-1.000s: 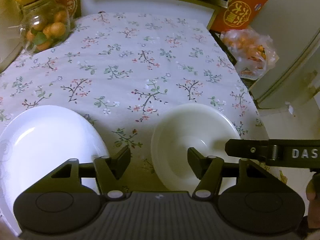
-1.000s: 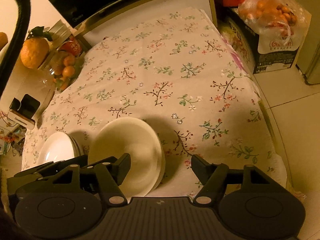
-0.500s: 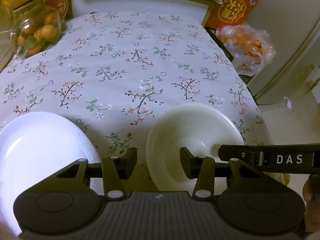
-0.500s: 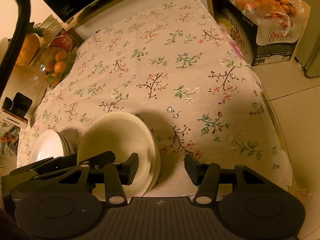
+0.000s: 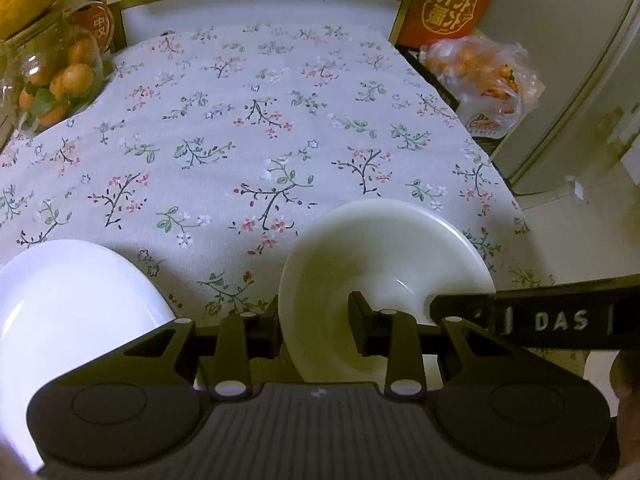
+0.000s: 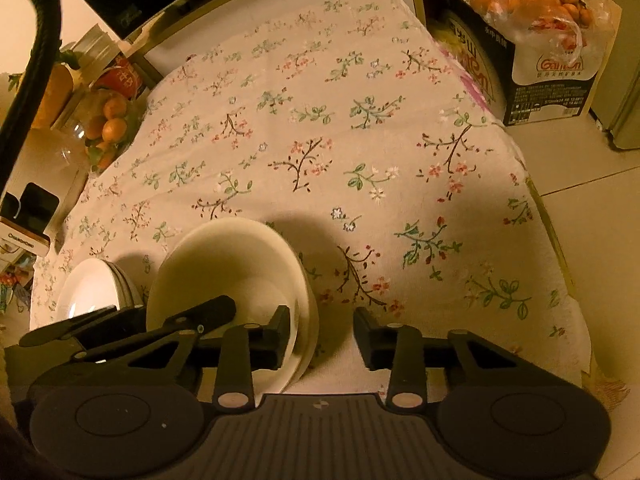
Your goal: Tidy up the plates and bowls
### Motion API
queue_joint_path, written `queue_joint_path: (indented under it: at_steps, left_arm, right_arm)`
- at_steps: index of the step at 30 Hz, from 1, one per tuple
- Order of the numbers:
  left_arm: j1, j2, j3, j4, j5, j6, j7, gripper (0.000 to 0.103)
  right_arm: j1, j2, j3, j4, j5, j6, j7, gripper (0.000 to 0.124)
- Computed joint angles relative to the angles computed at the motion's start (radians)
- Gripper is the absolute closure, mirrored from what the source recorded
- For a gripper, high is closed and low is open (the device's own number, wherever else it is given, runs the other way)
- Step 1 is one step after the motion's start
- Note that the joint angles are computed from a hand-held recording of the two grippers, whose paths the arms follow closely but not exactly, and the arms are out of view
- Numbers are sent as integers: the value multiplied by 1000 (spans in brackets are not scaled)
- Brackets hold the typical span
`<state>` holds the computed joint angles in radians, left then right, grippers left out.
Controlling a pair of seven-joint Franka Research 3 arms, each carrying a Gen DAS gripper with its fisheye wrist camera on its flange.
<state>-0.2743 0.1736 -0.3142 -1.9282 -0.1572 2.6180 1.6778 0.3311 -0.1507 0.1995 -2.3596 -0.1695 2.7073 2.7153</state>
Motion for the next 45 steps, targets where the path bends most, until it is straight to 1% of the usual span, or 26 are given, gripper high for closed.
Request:
queue_joint_path:
  at_steps: [3,6,9,14,21,28,34,45]
  left_arm:
    - [-2,-2,2,-4,10,9,-3,79]
    - [-1,-5,3,-4,12,5,-10,84]
    - [-1,-8,3,-7,13,5,-12,85]
    - [-7,-10,6,-5,34,3,-29,88]
    - [-10,-18,5,-10,38,11,-26,88]
    - [-17,-16,8,-3,57,8,-56,88]
    - [-22,-12,6,11,66,17,-71,88]
    - [-27,-4,4,33,83,22,-105,88]
  right_arm:
    - [9,15,-5,3,24,11,-20,105]
    - [13,27,-5,10,19,16,-27,112]
    - [14,35,-4,21,-8,5,-13,111]
    - [17,34,-11,21,-15,3,-8,111]
    - [12,21,-9,24,-45,-16,10,111]
    - [3,8,-5,17,-52,-18,10,111]
    - [-15,-6,4,19,-105,-25,50,110]
    - [-31,-22,12,24,-145,-46,80,110]
